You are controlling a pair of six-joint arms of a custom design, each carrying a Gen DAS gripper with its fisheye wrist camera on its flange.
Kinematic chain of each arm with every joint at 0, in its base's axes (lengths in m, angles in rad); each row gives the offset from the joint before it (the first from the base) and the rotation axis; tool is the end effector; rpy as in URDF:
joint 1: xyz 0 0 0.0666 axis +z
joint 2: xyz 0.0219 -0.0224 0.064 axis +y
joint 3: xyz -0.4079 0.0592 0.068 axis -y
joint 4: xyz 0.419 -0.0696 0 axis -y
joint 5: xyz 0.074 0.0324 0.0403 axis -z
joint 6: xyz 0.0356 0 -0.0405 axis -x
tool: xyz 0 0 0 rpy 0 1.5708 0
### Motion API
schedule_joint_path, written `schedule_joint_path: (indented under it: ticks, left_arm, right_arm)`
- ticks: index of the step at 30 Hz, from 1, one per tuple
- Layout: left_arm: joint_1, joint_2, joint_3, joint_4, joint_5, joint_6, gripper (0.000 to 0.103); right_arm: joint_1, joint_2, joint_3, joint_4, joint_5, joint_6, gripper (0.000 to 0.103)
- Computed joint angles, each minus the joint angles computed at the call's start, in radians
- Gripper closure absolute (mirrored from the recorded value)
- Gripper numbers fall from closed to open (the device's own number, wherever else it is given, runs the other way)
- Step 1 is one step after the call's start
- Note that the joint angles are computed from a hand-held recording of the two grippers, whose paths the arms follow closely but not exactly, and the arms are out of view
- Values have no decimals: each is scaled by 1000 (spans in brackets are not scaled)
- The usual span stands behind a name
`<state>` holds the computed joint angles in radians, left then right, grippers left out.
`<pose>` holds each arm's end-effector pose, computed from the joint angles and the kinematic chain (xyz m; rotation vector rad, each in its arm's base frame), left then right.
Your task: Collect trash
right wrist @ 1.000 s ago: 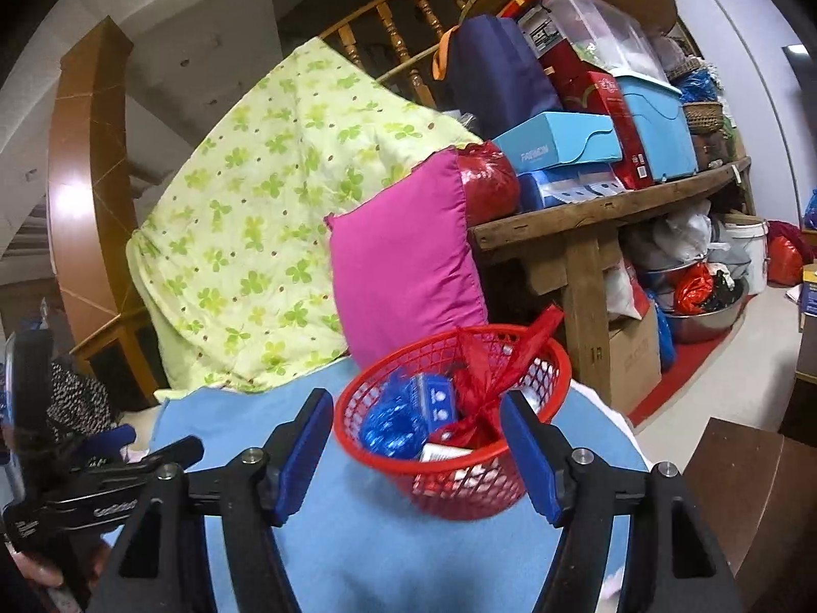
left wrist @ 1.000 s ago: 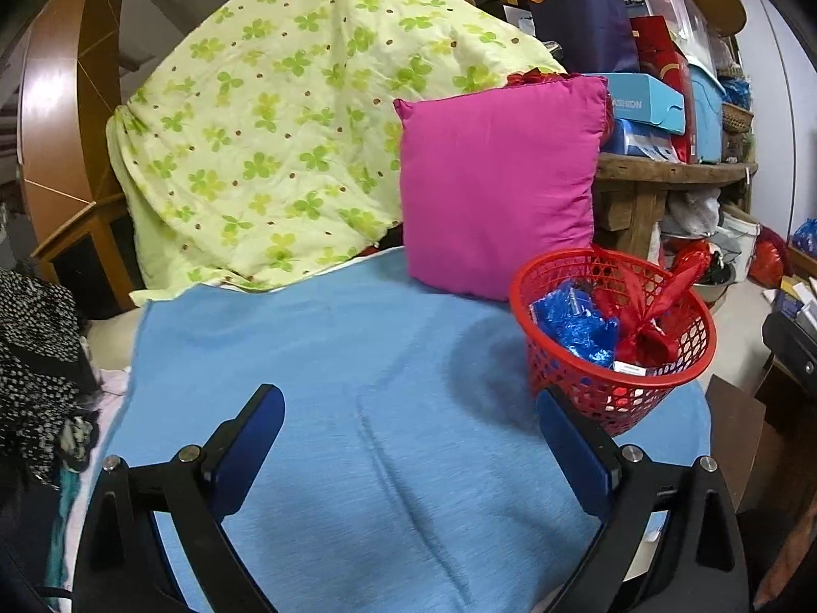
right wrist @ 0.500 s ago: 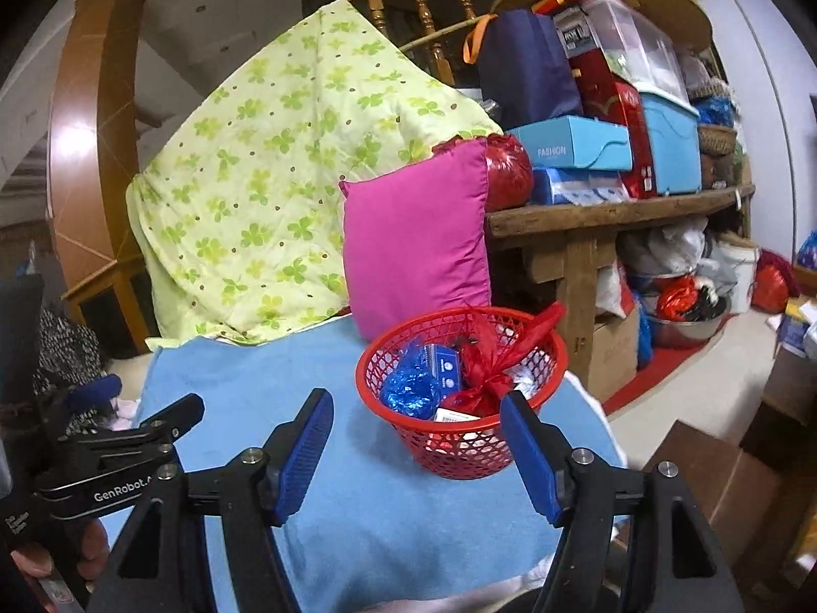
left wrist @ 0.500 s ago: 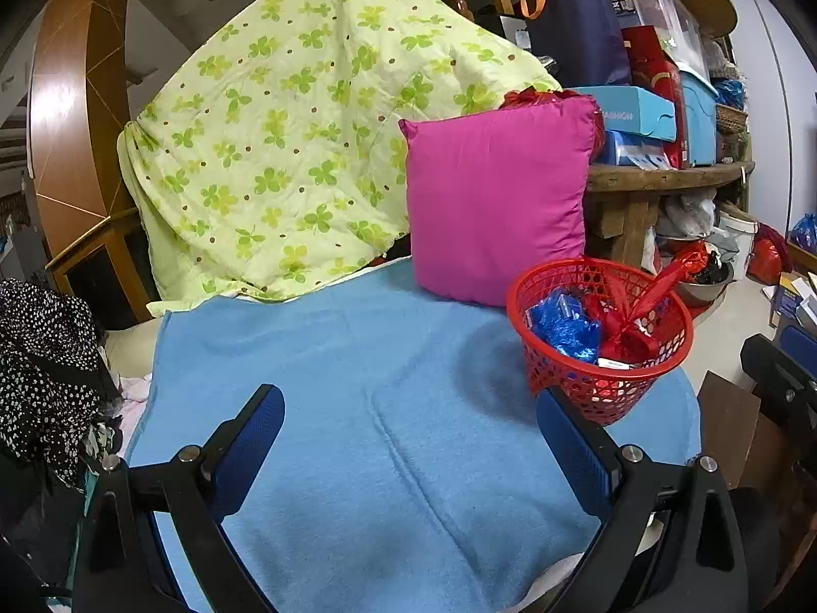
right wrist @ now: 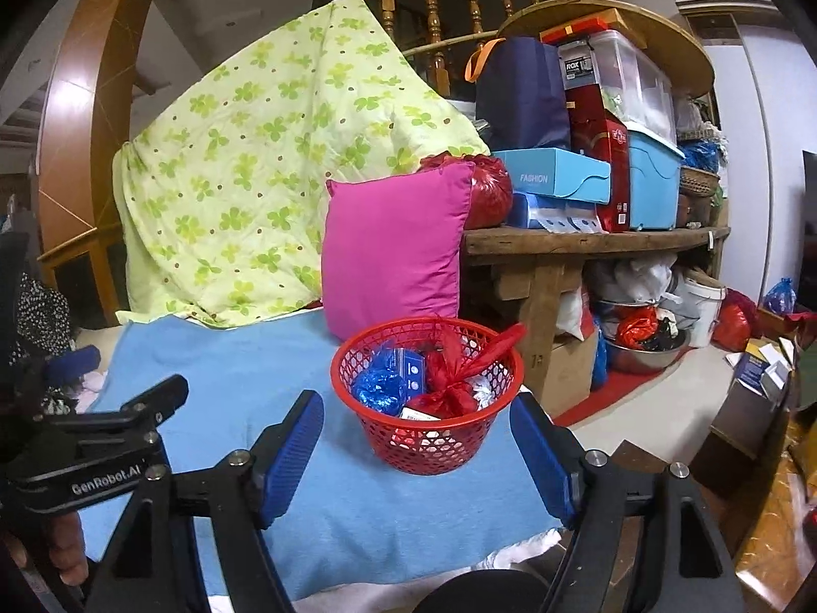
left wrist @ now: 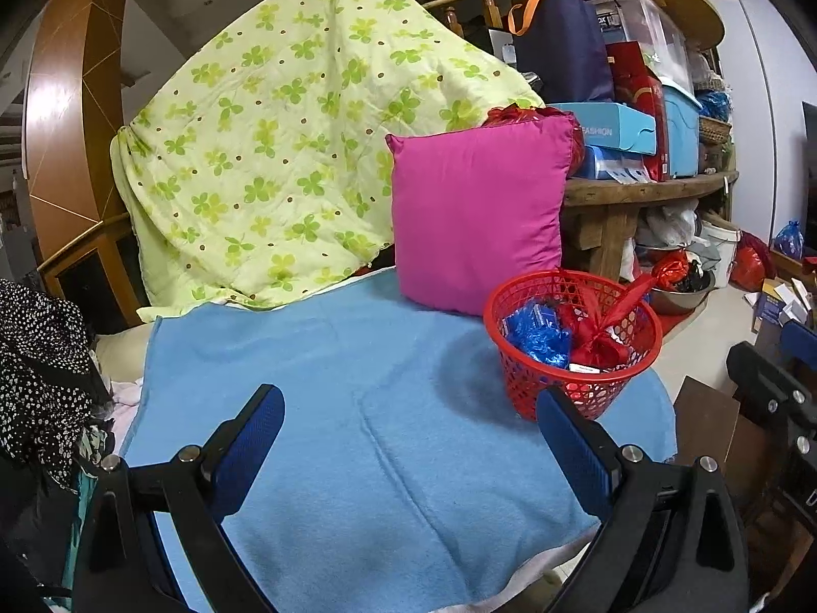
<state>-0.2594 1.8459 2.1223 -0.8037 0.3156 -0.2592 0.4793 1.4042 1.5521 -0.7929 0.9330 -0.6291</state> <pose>0.6682 -0.1892 0.5646 0.7164 1.9595 -0.3307 0.4674 0.2102 0.5485 0.6154 1.8500 -0.3131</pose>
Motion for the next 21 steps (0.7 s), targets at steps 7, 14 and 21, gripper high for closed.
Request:
schedule_joint_path:
  ticks: [7,14,21]
  left_arm:
    - [6,-8,-14,16,6,6,4]
    - [14,-22,-34,28,19,6,4]
    - [24,-19,-29,23,33,20,4]
  right_arm:
    - [2,8,20,-34,6,-27,24]
    - [7,19,41,-49,4,-43,24]
    - [21,44,73,-82,13,-60,24]
